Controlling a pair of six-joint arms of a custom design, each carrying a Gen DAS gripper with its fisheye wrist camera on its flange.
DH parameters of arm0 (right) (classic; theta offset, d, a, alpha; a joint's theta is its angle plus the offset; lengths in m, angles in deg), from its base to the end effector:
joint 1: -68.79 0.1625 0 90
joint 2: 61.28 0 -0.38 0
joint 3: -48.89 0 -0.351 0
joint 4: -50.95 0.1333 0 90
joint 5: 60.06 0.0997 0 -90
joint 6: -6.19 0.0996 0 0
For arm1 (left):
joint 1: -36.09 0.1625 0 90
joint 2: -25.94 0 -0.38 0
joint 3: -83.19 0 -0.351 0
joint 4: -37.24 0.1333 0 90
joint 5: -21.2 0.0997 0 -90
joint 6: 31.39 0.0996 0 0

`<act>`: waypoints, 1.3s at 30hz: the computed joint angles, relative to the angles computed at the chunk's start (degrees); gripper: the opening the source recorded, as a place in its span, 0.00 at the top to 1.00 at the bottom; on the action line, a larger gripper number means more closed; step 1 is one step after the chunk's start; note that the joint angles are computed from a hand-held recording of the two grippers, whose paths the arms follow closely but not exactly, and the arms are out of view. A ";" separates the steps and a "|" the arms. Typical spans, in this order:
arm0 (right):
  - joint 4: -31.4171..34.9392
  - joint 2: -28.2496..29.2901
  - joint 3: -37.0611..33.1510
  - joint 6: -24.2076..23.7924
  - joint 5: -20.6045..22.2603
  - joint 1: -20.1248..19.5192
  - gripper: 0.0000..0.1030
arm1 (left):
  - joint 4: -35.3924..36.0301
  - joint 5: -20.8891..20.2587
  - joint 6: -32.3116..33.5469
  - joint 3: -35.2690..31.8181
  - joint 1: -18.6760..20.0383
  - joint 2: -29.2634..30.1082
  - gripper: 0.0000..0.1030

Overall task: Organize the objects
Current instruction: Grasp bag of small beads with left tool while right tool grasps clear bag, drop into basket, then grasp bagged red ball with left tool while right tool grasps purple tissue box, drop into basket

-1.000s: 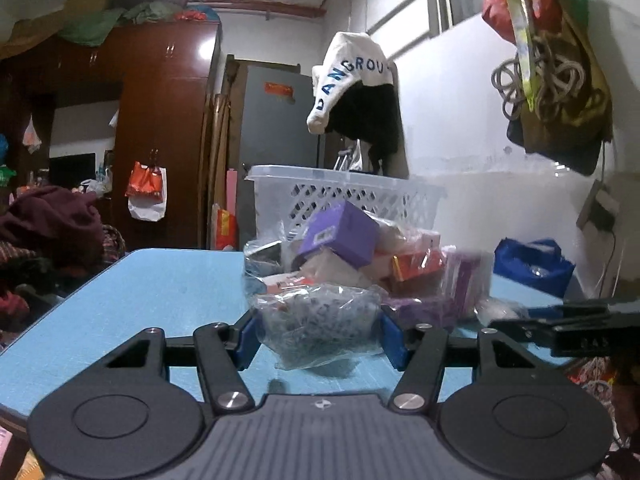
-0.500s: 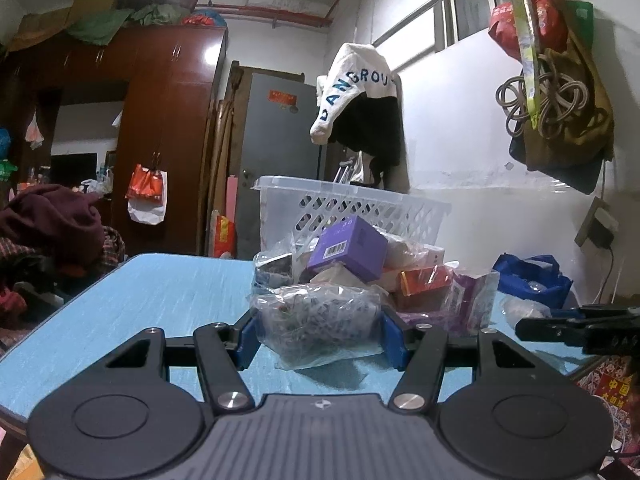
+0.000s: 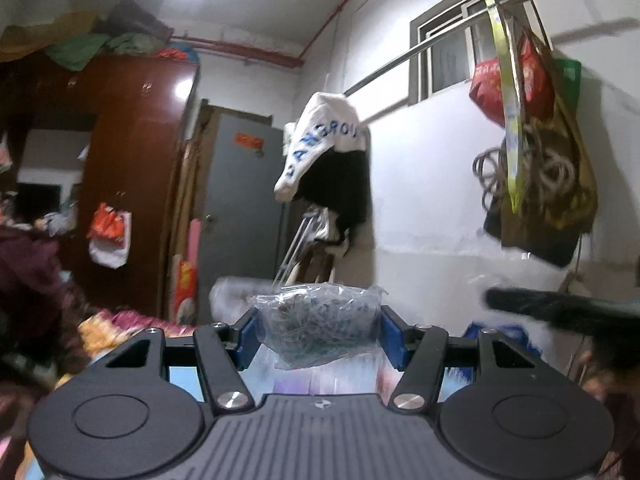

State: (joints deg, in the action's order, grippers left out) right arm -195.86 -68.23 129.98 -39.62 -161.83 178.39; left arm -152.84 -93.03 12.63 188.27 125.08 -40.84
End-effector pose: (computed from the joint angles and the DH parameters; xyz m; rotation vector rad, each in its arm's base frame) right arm 0.3019 -0.5109 -0.0427 0.9566 -1.8356 1.7178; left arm 0.0827 -0.5540 0.3391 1.3084 2.2816 -1.6573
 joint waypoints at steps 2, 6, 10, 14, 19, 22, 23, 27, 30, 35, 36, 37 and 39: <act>7.24 0.76 -8.54 -2.80 -1.48 0.59 0.54 | 0.98 5.95 -1.70 -5.08 -4.34 2.88 0.38; 24.81 6.07 -29.72 -5.10 -7.66 0.76 0.55 | 10.31 18.75 -5.28 -19.01 -10.16 11.44 0.38; 35.70 10.51 -41.50 -4.35 -10.19 -0.12 0.55 | 15.91 23.85 -8.80 -28.49 -10.99 18.32 0.38; 35.83 10.90 -42.17 -1.71 -7.45 -1.30 0.26 | 13.23 27.98 -8.33 -31.46 -11.79 21.68 0.00; 24.80 7.27 -31.04 -0.73 -8.25 -0.11 0.00 | 9.61 24.70 -6.04 -26.81 -10.31 18.24 0.00; 13.71 2.66 -16.45 5.19 -6.02 -0.16 0.00 | 10.69 22.25 -3.33 -21.14 -8.64 13.09 0.00; 10.80 1.37 -11.72 7.47 -3.95 -0.77 0.00 | 10.57 21.15 -2.32 -18.90 -7.83 11.40 0.00; -2.65 0.55 4.96 13.25 3.90 -4.59 0.00 | 2.12 15.93 1.42 -6.47 -3.15 5.40 0.00; -5.40 3.23 7.94 13.71 2.06 -5.36 0.00 | -2.81 11.23 4.20 1.43 0.95 2.94 0.00; -2.91 7.50 2.80 7.67 -4.38 -3.34 0.15 | -7.80 9.60 3.47 5.57 3.82 3.38 0.07; -0.86 7.96 0.79 6.55 -5.86 -2.80 0.18 | -7.28 10.63 2.97 5.37 3.84 3.68 0.13; -0.23 8.72 -0.88 5.65 -7.64 -2.34 0.25 | -6.46 11.04 3.01 5.37 4.02 3.68 0.19; 1.71 9.69 -3.66 5.34 -10.27 -1.86 0.37 | -3.72 12.44 3.18 4.28 3.90 4.07 0.34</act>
State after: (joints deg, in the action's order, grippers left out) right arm -194.15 -58.54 126.31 -34.28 -172.10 176.53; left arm -156.55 -80.59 15.81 192.55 128.98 -36.78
